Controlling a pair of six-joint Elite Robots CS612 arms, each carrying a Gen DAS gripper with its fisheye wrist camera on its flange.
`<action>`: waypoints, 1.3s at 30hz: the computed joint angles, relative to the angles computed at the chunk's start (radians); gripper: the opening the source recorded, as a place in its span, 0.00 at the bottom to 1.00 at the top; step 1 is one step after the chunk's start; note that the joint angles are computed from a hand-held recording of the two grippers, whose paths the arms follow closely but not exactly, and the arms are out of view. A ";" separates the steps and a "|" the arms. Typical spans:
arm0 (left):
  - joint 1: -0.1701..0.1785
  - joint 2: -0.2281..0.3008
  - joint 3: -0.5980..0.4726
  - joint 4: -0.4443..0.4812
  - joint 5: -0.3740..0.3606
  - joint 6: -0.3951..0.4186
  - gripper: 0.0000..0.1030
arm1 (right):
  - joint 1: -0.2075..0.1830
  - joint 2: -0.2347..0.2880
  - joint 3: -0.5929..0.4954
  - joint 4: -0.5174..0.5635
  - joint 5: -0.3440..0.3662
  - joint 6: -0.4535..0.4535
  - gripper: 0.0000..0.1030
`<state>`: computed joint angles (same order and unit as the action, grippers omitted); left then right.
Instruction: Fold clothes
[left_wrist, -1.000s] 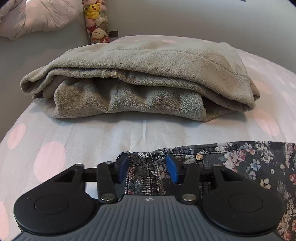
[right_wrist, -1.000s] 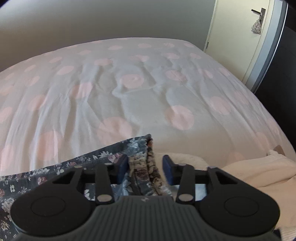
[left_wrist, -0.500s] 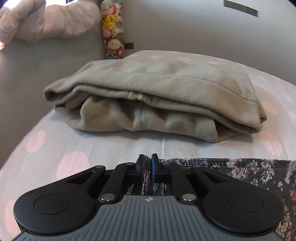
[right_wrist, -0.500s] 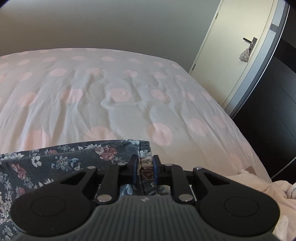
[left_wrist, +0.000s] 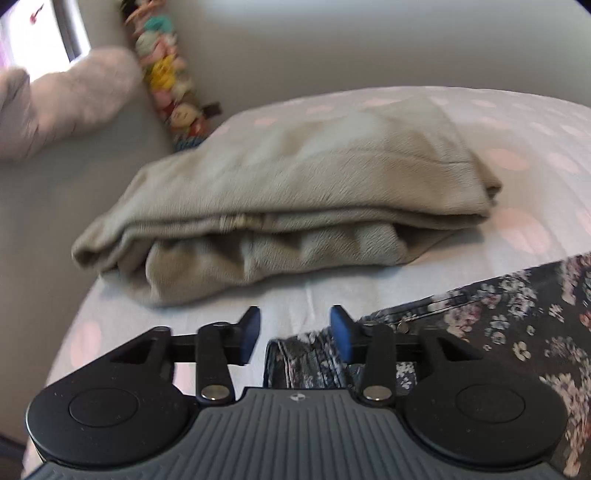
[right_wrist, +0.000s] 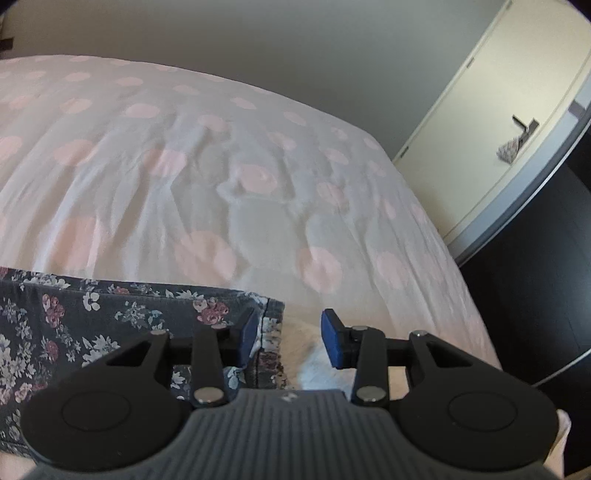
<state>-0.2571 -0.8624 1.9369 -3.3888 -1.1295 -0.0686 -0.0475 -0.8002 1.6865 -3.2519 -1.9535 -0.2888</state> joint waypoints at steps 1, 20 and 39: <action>-0.001 -0.005 0.002 -0.001 -0.019 0.042 0.50 | -0.001 -0.005 0.007 -0.011 0.029 -0.048 0.43; -0.017 0.048 -0.137 0.296 -0.182 0.669 0.58 | 0.049 0.074 -0.134 0.345 0.234 -0.727 0.61; 0.017 0.084 -0.366 0.832 -0.337 0.648 0.35 | 0.031 0.136 -0.402 0.931 0.328 -0.808 0.54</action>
